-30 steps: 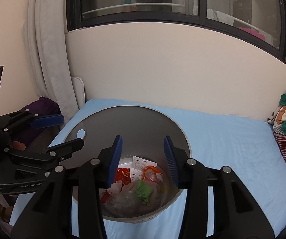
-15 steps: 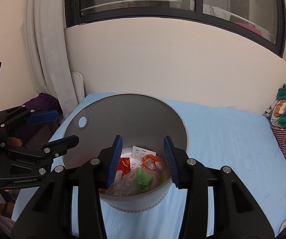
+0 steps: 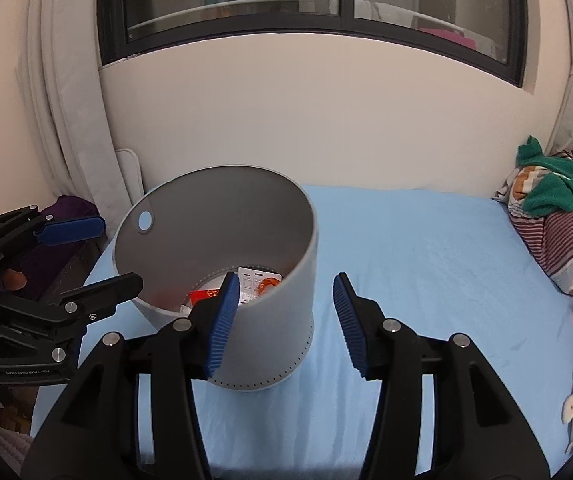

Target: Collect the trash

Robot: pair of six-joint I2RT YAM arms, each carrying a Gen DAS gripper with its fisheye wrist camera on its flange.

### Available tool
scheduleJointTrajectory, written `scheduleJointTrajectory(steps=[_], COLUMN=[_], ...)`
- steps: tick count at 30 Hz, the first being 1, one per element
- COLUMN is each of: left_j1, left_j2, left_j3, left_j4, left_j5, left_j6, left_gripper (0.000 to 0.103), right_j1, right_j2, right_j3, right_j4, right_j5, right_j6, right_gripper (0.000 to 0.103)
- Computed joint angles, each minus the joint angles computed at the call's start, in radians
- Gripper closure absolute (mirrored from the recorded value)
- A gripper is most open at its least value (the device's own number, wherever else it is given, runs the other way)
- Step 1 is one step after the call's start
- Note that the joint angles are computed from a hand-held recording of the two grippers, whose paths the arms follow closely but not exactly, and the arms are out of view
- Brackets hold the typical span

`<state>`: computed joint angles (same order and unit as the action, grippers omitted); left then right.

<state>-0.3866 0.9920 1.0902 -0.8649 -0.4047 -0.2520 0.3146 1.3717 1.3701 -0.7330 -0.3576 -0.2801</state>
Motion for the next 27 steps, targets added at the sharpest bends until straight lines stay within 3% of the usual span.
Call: scheduleJointTrajectory(steps=[8,27], left_j1=[-0.213,-0.562], left_j2=[0.116,0.575], left_j3=[0.039,0.287], left_j4=[0.058,0.290], left_j5=[-0.038,0.131], left_j6=[-0.024,0.103], left_gripper=[0.031,0.031], right_j1=[-0.294,-1.161], right_j2=[-0.138,-0.232], right_j3=[-0.111,-0.271], right_j4=[-0.035,-0.097], right_j5=[-0.064,-0.233], right_j6=[-0.049,-0.231], right_gripper=[0.056,0.051])
